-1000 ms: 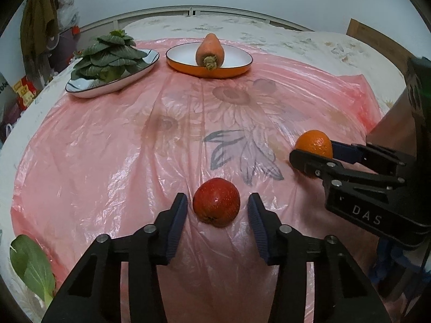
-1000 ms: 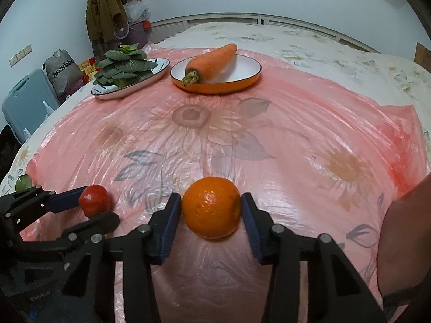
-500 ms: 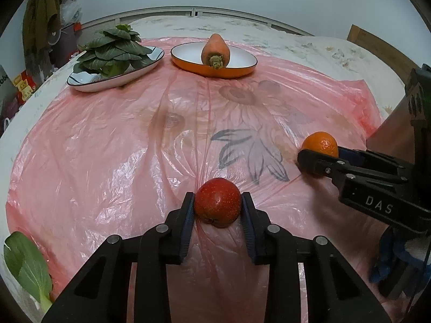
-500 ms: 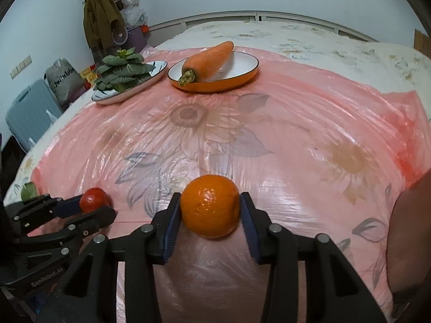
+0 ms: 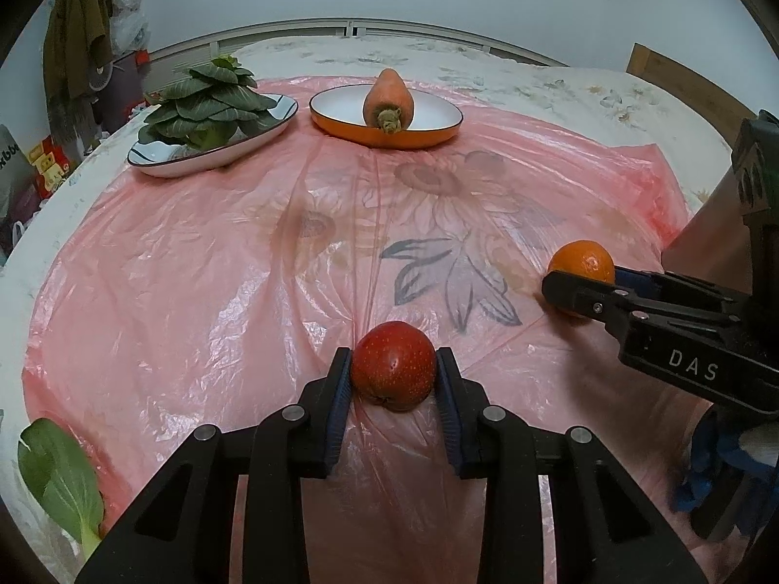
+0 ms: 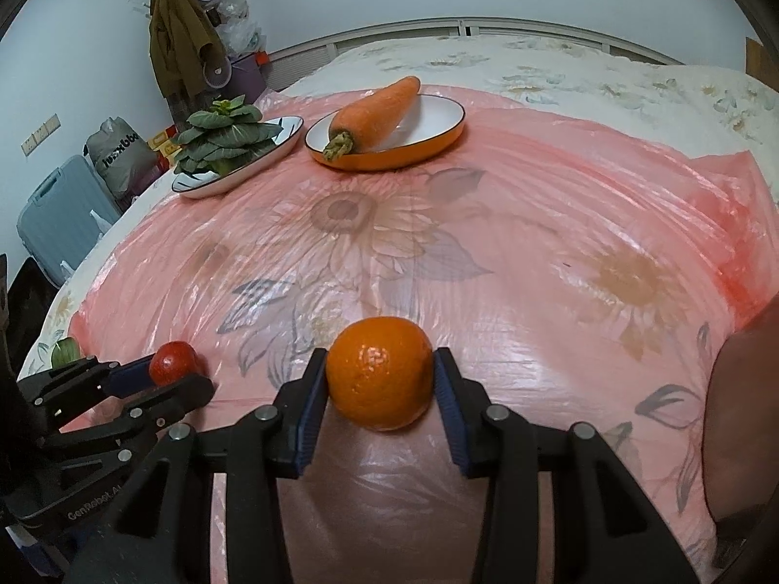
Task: Organize fruits
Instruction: 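Carry the red plum and orange in both tools over the green tray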
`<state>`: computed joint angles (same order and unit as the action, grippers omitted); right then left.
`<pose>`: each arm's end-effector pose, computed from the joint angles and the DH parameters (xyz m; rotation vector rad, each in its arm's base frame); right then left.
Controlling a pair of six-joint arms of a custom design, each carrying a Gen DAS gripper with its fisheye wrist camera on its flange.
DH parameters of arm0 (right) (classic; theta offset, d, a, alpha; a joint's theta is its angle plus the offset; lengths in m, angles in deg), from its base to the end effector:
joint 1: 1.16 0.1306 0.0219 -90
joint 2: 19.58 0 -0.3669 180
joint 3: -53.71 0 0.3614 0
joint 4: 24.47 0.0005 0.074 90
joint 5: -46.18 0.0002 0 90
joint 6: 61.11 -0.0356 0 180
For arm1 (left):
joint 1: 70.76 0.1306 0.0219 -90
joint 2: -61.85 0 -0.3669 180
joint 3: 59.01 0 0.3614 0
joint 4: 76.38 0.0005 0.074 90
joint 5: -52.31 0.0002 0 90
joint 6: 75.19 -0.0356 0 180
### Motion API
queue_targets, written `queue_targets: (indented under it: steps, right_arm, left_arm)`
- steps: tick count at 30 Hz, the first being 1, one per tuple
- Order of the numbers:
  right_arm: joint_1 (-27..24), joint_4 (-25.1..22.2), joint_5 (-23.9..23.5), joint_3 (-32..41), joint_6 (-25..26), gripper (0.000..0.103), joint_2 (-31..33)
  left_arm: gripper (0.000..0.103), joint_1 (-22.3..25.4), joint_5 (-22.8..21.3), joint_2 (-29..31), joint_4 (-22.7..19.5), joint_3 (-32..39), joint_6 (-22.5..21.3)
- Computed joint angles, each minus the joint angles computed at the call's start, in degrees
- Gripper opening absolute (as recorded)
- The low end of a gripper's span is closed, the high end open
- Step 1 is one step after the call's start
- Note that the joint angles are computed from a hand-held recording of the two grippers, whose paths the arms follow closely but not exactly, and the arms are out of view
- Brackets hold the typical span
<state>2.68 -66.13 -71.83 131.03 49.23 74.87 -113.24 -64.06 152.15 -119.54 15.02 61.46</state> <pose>0.4481 0.0463 0.2997 -0.6914 2.3993 0.5150 0.3234 -0.2753 0.3050 -0.2457 2.4405 -0.0609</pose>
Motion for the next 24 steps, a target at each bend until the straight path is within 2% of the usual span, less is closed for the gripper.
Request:
queue_targets:
  steps: [24]
  right_arm:
    - [-1.03, -5.1, 1.07, -5.97, 2.87, 0.052, -9.85]
  left_arm:
    - [0.028, -4.46, -3.69, -3.62, -4.92, -0.18, 2.58]
